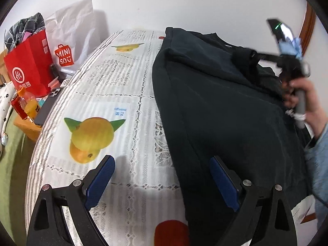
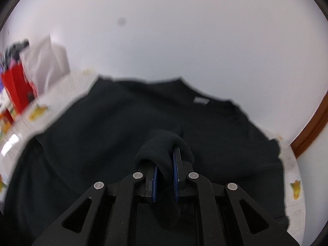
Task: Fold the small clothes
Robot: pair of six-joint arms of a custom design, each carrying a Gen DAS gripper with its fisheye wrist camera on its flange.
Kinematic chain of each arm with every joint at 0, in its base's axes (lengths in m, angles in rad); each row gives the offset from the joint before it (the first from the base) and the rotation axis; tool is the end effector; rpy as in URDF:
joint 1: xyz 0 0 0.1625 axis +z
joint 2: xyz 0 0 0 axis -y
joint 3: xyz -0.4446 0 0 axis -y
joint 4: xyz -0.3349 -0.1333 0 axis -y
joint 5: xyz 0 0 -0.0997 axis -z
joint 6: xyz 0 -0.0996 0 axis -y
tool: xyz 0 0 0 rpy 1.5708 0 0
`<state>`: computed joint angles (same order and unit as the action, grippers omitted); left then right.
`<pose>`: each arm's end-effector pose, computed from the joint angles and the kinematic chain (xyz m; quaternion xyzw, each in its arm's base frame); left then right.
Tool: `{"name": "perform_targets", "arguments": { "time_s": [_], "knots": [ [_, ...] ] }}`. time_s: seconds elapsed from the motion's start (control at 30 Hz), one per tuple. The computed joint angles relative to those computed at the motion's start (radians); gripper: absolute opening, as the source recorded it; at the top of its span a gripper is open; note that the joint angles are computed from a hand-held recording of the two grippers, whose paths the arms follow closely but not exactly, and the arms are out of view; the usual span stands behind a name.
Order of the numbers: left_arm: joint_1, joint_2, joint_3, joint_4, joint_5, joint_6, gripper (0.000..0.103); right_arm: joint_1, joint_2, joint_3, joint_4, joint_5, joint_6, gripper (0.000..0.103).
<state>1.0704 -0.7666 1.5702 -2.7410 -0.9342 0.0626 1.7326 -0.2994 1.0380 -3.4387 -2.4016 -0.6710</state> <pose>-0.1547 -0.6841 0.1908 0.2046 0.9129 -0.2358 0.2628 0.1839 -0.7560 0.1296 0.1151 -0.7942 0.3880 0.4532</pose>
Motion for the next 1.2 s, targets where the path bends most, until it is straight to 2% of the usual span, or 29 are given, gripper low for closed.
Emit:
{"name": "perform_targets", "arguments": {
  "time_s": [0.03,0.07,0.1,0.13,0.17,0.23,0.27,0.37,0.5,0.63,0.7,0.8,0.87,0.9,1.07,1.13,1.2],
  "knots": [
    [-0.001,-0.004,0.004,-0.004,-0.001,0.004,0.093,-0.006,0.019,-0.037,0.005,0.007,-0.016,0.020],
    [-0.001,-0.007,0.005,-0.005,-0.001,0.007,0.093,-0.003,0.019,-0.032,-0.021,-0.007,-0.030,0.039],
    [-0.001,-0.009,0.005,-0.005,-0.002,0.007,0.093,-0.001,0.016,-0.030,-0.032,-0.019,-0.040,0.051],
    [-0.002,-0.011,0.003,-0.005,-0.007,0.007,0.093,0.000,-0.003,0.003,-0.049,-0.017,-0.044,0.069],
    [-0.003,-0.010,-0.001,-0.001,-0.010,0.008,0.093,0.001,-0.033,0.056,-0.065,-0.004,-0.044,0.075],
    [-0.009,-0.005,-0.013,0.009,-0.013,0.011,0.093,0.002,-0.073,0.131,-0.070,0.008,-0.031,0.080],
    [-0.014,-0.002,-0.021,0.013,-0.013,0.015,0.093,0.001,-0.118,0.214,-0.091,0.024,-0.012,0.081],
    [-0.032,0.015,-0.053,0.037,-0.001,0.029,0.093,-0.010,-0.206,0.383,-0.170,0.054,0.026,0.081],
    [-0.060,0.049,-0.118,0.081,-0.005,0.036,0.092,-0.040,-0.312,0.585,-0.335,0.061,0.078,0.081],
    [-0.100,0.110,-0.206,0.100,-0.006,0.082,0.092,-0.101,-0.408,0.716,-0.378,0.095,0.216,0.081],
    [-0.121,0.151,-0.253,0.104,0.007,0.117,0.092,-0.124,-0.426,0.731,-0.388,0.086,0.255,0.080],
    [-0.148,0.221,-0.339,0.121,0.013,0.145,0.090,-0.152,-0.444,0.726,-0.349,0.065,0.280,0.069],
    [-0.156,0.255,-0.387,0.140,-0.004,0.166,0.090,-0.168,-0.462,0.721,-0.273,0.073,0.297,0.053],
    [-0.162,0.277,-0.415,0.145,0.000,0.180,0.090,-0.178,-0.471,0.721,-0.246,0.092,0.301,0.050],
    [-0.175,0.413,-0.603,0.229,0.011,0.230,0.088,-0.211,-0.462,0.710,-0.266,0.134,0.275,0.049],
    [-0.176,0.475,-0.700,0.290,0.019,0.257,0.076,-0.224,-0.461,0.717,-0.280,0.163,0.281,0.049],
    [-0.175,0.537,-0.799,0.345,0.037,0.277,0.071,-0.235,-0.460,0.726,-0.288,0.191,0.297,0.049]
  ]
}}
